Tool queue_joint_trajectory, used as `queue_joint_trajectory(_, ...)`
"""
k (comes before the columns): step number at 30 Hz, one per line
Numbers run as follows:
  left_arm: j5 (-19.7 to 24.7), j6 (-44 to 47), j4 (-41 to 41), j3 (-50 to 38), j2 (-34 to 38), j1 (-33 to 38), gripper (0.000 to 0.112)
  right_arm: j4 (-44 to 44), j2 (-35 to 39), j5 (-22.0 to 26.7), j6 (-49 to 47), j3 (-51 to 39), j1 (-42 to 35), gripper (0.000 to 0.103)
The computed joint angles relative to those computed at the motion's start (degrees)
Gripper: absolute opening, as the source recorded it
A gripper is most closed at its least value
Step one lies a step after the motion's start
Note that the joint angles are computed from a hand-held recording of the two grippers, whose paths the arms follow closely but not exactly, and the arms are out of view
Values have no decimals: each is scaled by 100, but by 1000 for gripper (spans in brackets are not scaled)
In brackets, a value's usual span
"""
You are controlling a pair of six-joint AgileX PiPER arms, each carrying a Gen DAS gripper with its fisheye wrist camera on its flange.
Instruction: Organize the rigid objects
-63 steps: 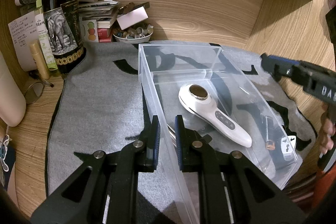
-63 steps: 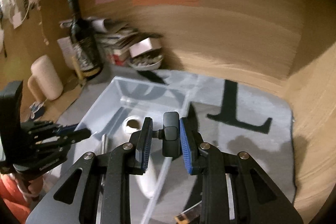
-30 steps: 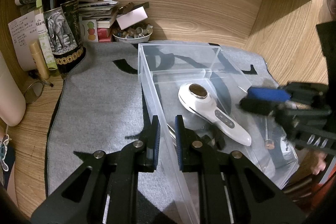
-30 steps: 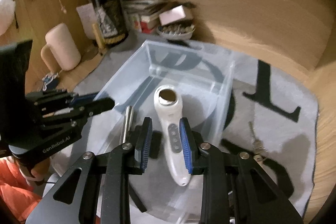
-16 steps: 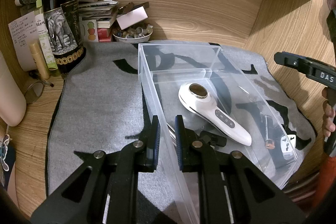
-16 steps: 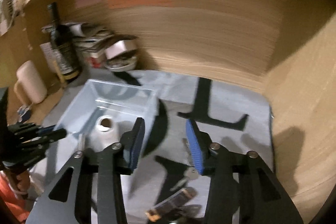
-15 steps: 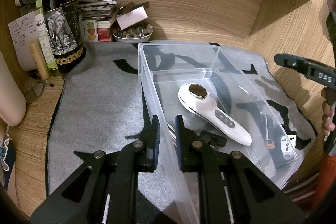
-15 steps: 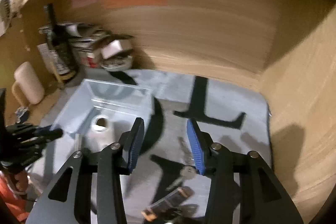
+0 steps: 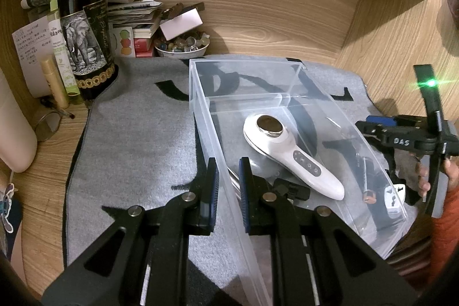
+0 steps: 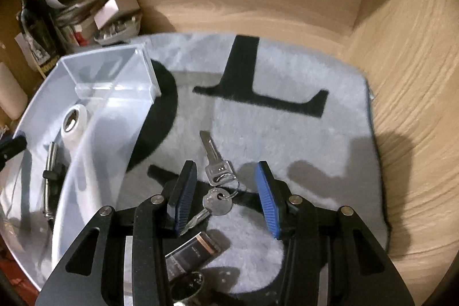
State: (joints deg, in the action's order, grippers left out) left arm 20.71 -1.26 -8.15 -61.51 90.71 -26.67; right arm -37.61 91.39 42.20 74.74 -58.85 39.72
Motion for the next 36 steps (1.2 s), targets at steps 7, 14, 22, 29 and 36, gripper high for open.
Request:
queue_joint_trajectory(7, 15, 6, 3, 0, -8, 12, 13, 766, 419, -537, -875, -21, -515, 39)
queue_joint_trajectory(14, -3, -40, -2, 15, -10, 16, 13, 187, 504, -460, -406, -31, -382, 26)
queue_joint_trajectory(22, -3, -33, -3, 17, -10, 19, 13, -119, 383, -403, -39, 53, -289, 25)
queue_joint_trajectory(29, -4, -44, 6, 16, -9, 16, 13, -587, -28, -35, 443, 77, 0, 25)
queue_joint_trajectory(36, -2, -46, 4, 15, -9, 14, 13, -1054, -284, 476, 725, -245, 400, 25)
